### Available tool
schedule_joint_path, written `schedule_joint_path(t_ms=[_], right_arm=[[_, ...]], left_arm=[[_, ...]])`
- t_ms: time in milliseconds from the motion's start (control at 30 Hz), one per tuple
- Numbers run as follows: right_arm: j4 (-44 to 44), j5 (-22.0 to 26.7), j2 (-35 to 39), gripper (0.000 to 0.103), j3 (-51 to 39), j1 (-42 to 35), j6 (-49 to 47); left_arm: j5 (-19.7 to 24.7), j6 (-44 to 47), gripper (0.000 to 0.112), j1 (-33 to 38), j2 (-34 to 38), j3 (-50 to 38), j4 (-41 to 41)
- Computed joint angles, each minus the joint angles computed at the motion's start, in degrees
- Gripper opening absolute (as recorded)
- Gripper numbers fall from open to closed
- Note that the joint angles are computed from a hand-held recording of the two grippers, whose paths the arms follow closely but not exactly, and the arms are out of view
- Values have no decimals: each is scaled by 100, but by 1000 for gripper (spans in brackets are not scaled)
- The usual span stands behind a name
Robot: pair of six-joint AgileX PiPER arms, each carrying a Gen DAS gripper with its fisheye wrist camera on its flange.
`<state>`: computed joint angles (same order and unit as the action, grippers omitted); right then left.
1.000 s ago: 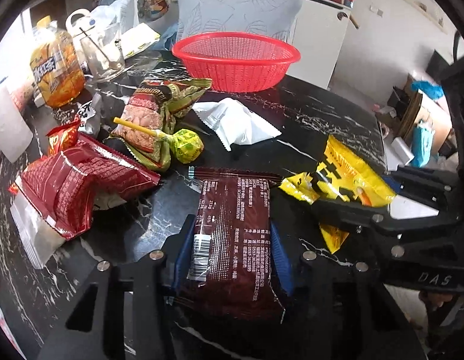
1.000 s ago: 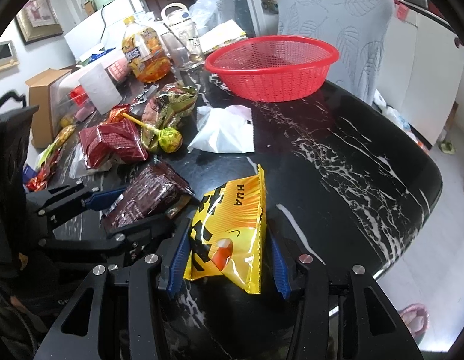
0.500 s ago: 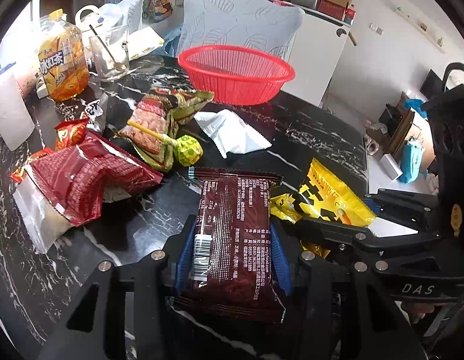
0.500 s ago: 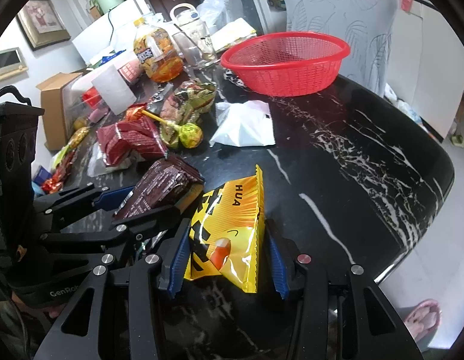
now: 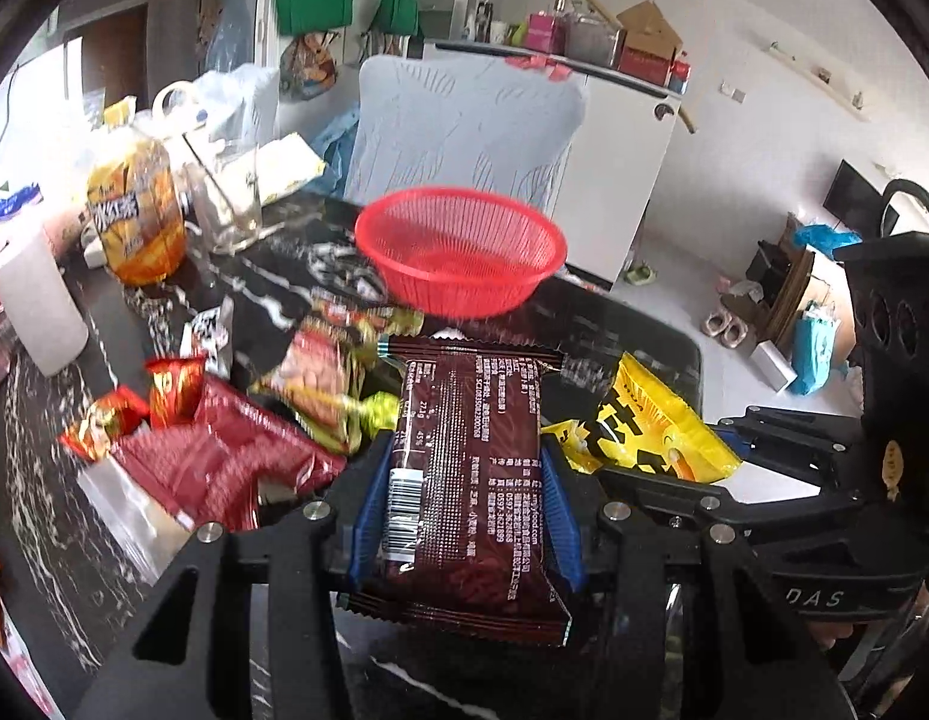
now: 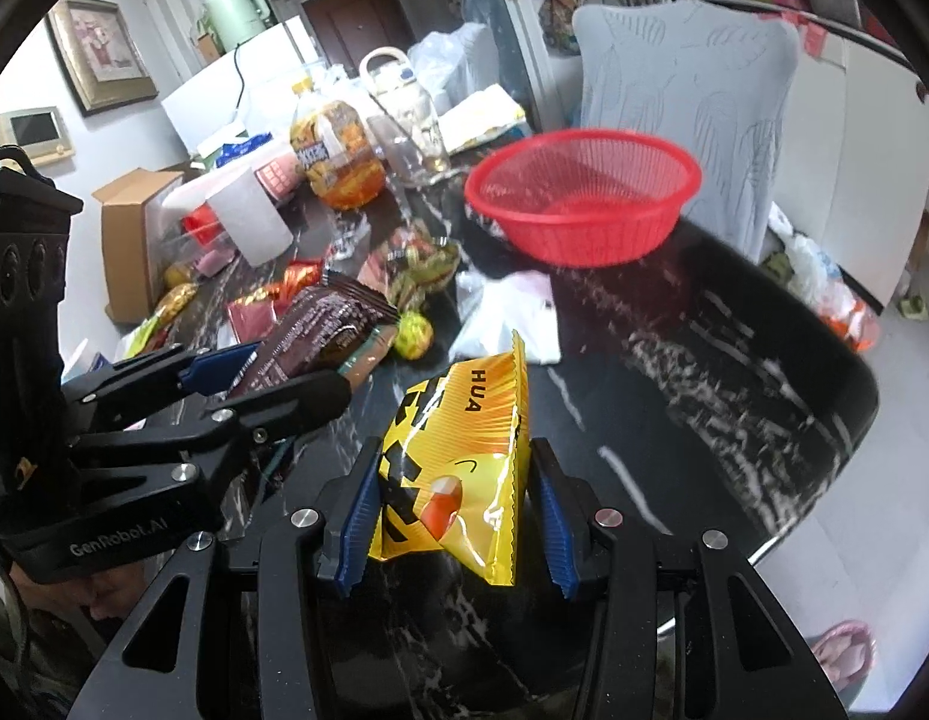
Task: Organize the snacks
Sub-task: 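Lift both held snacks and carry them over the red basket, then open both grippers to drop the chocolate bar and yellow bag into the basket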
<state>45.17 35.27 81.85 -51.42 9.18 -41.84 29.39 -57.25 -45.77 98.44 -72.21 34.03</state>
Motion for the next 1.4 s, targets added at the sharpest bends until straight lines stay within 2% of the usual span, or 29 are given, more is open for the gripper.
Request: schedule_joint_path(t_ms=[233, 500, 700, 1000, 1200, 1400], right_arm=[[-146, 102, -157, 46, -350, -185, 52], [-605, 242, -17, 46, -1079, -302, 418], [-643, 428, 241, 46, -1783, -536, 446], [-1152, 343, 870, 46, -2757, -648, 883], [-1424, 268, 1369, 46, -3308, -633, 1176], [-1741, 172, 1876, 46, -3805, -566, 1462]], left_arm=[[-15, 288, 45, 84, 40, -390, 9], [143, 663, 45, 144, 346, -1362, 245], [129, 1325, 45, 309, 819, -2255, -63], [108, 2299, 45, 647, 1753, -3712, -962], [650, 3056, 45, 891, 2663, -5206, -1542], [1579, 3551, 45, 1006, 3720, -6980, -1818]])
